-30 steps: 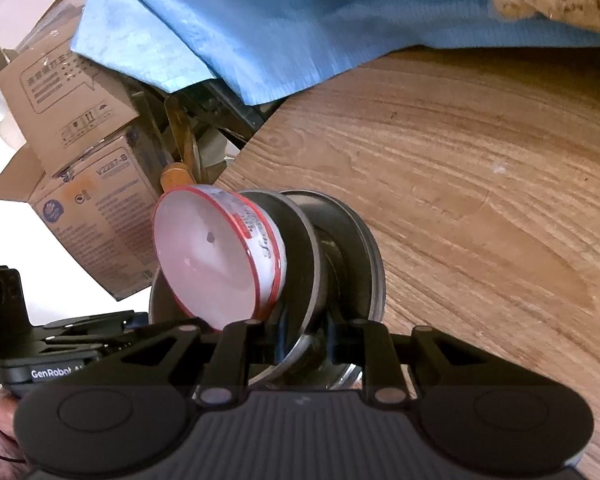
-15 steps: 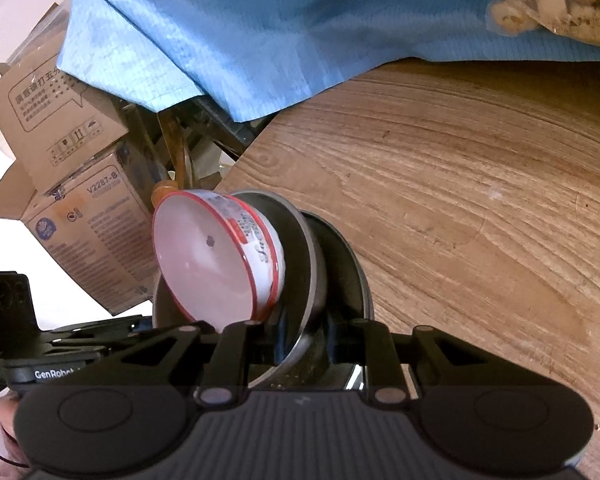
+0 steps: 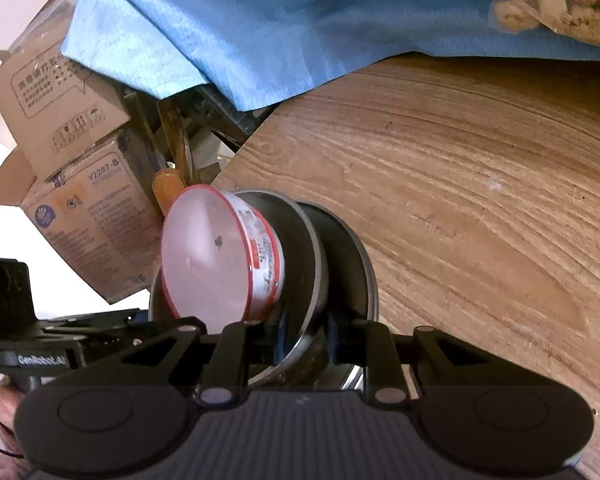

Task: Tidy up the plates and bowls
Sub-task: 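Lower the steel bowl onto the steel plate stack with both tools, then open both tools to release the steel bowl on the plates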

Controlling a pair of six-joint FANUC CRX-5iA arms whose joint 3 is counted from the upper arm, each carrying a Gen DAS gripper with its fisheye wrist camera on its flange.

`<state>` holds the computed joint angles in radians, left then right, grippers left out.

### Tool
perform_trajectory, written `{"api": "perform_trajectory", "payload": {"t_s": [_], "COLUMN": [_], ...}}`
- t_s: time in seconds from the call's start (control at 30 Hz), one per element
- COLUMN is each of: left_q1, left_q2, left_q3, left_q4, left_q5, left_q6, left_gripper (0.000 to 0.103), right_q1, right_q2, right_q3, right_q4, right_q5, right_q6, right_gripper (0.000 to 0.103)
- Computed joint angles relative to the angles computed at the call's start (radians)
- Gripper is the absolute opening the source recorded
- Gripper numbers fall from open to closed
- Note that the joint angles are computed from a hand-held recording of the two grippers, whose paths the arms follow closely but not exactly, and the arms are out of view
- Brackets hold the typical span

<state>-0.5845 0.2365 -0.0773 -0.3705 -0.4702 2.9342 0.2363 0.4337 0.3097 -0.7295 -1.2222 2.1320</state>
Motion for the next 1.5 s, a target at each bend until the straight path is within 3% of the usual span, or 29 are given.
{"api": "perform_trajectory", "payload": {"t_s": [0.17,0.3,0.47,0.67,1.0,1.13,1.37,1.5], "left_q1": [0.001,-0.020,-0.033,-0.101,-0.170,-0.218,-0.281,-0.312], "left_q2": [-0.009,-0.013,-0.017,-0.016,0.011,0.035,0.084,0.106], "left_q3": [-0.007,0.018,0.032,0.091,0.144,0.180,0.234,0.257], "left_q4": [0.006,-0.075,-0.122,-0.288,-0.422,-0.501,-0.601,-0.648], "left_q5": [0.000,-0.048,-0.074,-0.177,-0.313,-0.405,-0.533,-0.590], "left_q6": [-0.002,0.072,0.105,0.209,0.285,0.330,0.372,0.395], "left_gripper": [0.060,0.064,0.067,0.079,0.090,0.100,0.100,0.100], "right_q1": [0.005,-0.006,-0.010,-0.009,-0.021,-0.031,-0.047,-0.056], "right_q2": [-0.032,-0.039,-0.056,-0.101,-0.159,-0.186,-0.245,-0.275], "right_q3": [-0.032,-0.033,-0.058,-0.114,-0.184,-0.217,-0.292,-0.334], "right_q4": [0.018,0.004,-0.005,-0.012,-0.050,-0.083,-0.174,-0.232], "right_q5": [0.040,0.039,0.067,0.138,0.218,0.255,0.335,0.384], "right_q6": [0.036,0.054,0.086,0.151,0.233,0.287,0.437,0.520], "right_gripper": [0.025,0.034,0.037,0.042,0.056,0.065,0.075,0.087]}}
